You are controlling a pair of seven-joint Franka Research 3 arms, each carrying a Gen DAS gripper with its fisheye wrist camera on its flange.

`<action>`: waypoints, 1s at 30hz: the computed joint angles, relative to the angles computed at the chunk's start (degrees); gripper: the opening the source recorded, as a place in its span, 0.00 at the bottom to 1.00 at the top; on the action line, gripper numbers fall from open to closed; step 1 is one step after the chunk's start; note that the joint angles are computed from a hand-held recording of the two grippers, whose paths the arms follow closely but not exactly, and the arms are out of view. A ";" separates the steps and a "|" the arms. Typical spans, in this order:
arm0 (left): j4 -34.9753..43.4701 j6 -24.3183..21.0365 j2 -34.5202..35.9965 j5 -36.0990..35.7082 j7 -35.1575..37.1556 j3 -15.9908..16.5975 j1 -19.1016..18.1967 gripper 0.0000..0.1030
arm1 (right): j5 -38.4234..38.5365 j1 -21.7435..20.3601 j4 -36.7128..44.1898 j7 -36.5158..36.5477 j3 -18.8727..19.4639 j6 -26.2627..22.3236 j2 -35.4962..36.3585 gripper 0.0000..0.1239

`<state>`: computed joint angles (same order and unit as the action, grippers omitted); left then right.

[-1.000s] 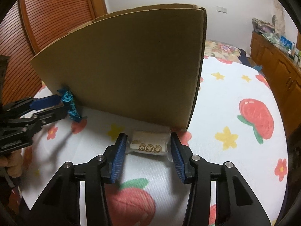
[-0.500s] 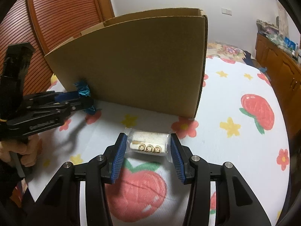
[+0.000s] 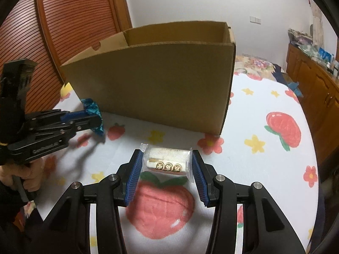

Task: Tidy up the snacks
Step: 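Lift both items over the box and lower them inside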

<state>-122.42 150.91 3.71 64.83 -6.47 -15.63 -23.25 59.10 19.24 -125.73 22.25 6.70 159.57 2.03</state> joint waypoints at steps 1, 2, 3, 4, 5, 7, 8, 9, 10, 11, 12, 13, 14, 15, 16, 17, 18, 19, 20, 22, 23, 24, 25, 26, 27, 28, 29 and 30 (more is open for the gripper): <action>-0.48 0.01 -0.78 0.39 -0.39 -0.03 -0.06 0.20 | 0.37 0.05 -0.09 -0.25 0.08 0.03 -0.32 0.38; -0.76 -0.02 -1.57 0.83 -0.78 -0.22 -0.14 0.20 | 0.58 0.12 -0.10 -0.45 0.10 0.04 -0.51 0.38; -1.17 0.11 -2.33 1.11 -1.03 -0.34 -0.04 0.20 | 0.79 0.21 -0.15 -0.64 0.12 0.06 -0.79 0.38; -1.36 0.05 -2.97 1.44 -1.27 -0.56 0.03 0.20 | 0.94 0.34 -0.26 -0.79 0.13 0.14 -1.08 0.38; -1.56 -0.14 -3.58 1.85 -1.62 -0.85 0.07 0.20 | 1.15 0.49 -0.39 -0.97 0.14 0.21 -1.44 0.38; -2.80 0.00 -5.52 2.74 -2.48 -1.35 0.31 0.20 | 1.78 0.82 -0.60 -1.61 0.09 0.35 -2.10 0.38; -3.94 0.16 -6.96 3.13 -2.87 -1.61 0.54 0.20 | 2.35 1.04 -0.72 -2.08 0.08 0.41 -2.55 0.38; -4.36 0.06 -7.74 3.40 -3.03 -2.03 0.75 0.20 | 2.77 1.25 -0.84 -2.44 0.03 0.51 -2.81 0.38; -4.63 -0.04 -8.40 3.59 -3.02 -2.40 0.99 0.20 | 3.39 1.49 -0.87 -2.98 0.00 0.60 -3.24 0.38; -4.69 -0.23 -8.92 3.73 -2.87 -2.76 1.20 0.20 | 3.99 1.67 -0.92 -3.57 -0.12 0.65 -3.50 0.38; -4.63 -0.62 -9.45 3.92 -2.71 -3.16 1.35 0.20 | 4.46 1.87 -1.01 -3.99 -0.20 0.74 -3.76 0.38; -4.62 -0.66 -9.89 4.02 -2.54 -3.43 1.54 0.20 | 4.84 2.04 -1.07 -4.35 -0.29 0.72 -4.07 0.38; -4.54 -0.81 -10.37 4.08 -2.34 -3.69 1.70 0.20 | 5.29 2.24 -0.99 -4.76 -0.35 0.76 -4.41 0.38; -4.54 -1.01 -10.84 4.05 -2.12 -3.95 1.84 0.20 | 5.52 2.43 -0.85 -4.93 -0.42 0.79 -4.61 0.38; -4.38 -1.19 -11.09 4.16 -1.93 -4.21 2.00 0.20 | 5.82 2.61 -0.79 -5.18 -0.49 0.78 -4.90 0.38; -4.11 -1.46 -11.28 4.27 -1.73 -4.46 2.12 0.20 | 6.25 2.65 -0.75 -5.68 -0.71 0.56 -5.22 0.38; -3.98 -1.63 -11.43 4.45 -1.77 -4.67 2.25 0.20 | 6.51 2.77 -0.66 -5.93 -0.82 0.47 -5.39 0.38; -4.15 -1.64 -11.83 4.51 -1.75 -4.77 2.36 0.20 | 6.77 2.88 -0.60 -6.20 -0.91 0.35 -5.64 0.38; -4.23 -1.72 -12.17 4.72 -1.88 -4.92 2.49 0.20 | 7.07 3.00 -0.41 -6.45 -0.99 0.25 -5.85 0.38; -4.15 -1.99 -12.41 5.01 -2.11 -5.21 2.72 0.20 | 7.57 3.20 -0.22 -7.00 -1.12 0.17 -6.11 0.38; -4.20 -2.12 -12.60 5.09 -2.20 -5.32 2.80 0.20 | 7.71 3.34 0.02 -7.16 -1.12 0.25 -6.20 0.38; -4.29 -2.19 -12.90 5.24 -2.32 -5.41 2.89 0.20 | 7.92 3.43 0.14 -7.37 -1.17 0.20 -6.29 0.38; -4.01 -2.44 -12.86 5.24 -2.24 -5.57 2.94 0.20 | 8.02 3.50 0.34 -7.46 -1.22 0.12 -6.33 0.38; -3.92 -2.53 -12.97 5.45 -2.19 -5.60 3.05 0.20 | 8.21 3.61 0.63 -7.65 -1.20 0.16 -6.38 0.38; -3.79 -2.66 -13.06 5.54 -2.06 -5.64 3.13 0.20 | 8.31 3.71 0.99 -7.82 -1.19 0.17 -6.32 0.38; -3.64 -2.72 -13.15 5.64 -1.90 -5.63 3.24 0.20 | 8.47 3.73 1.11 -8.12 -1.26 0.07 -6.40 0.38; -3.46 -2.78 -13.21 5.81 -1.75 -5.62 3.38 0.20 | 8.59 3.81 1.63 -8.41 -1.25 0.05 -6.24 0.38; -3.17 -2.84 -13.21 5.96 -1.42 -5.57 3.53 0.20 | 8.64 3.85 2.13 -8.54 -1.23 -0.02 -6.06 0.38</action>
<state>-125.59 148.06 -9.50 70.79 -7.89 -21.20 -19.72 67.74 23.09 -123.61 13.71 5.47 159.55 -4.03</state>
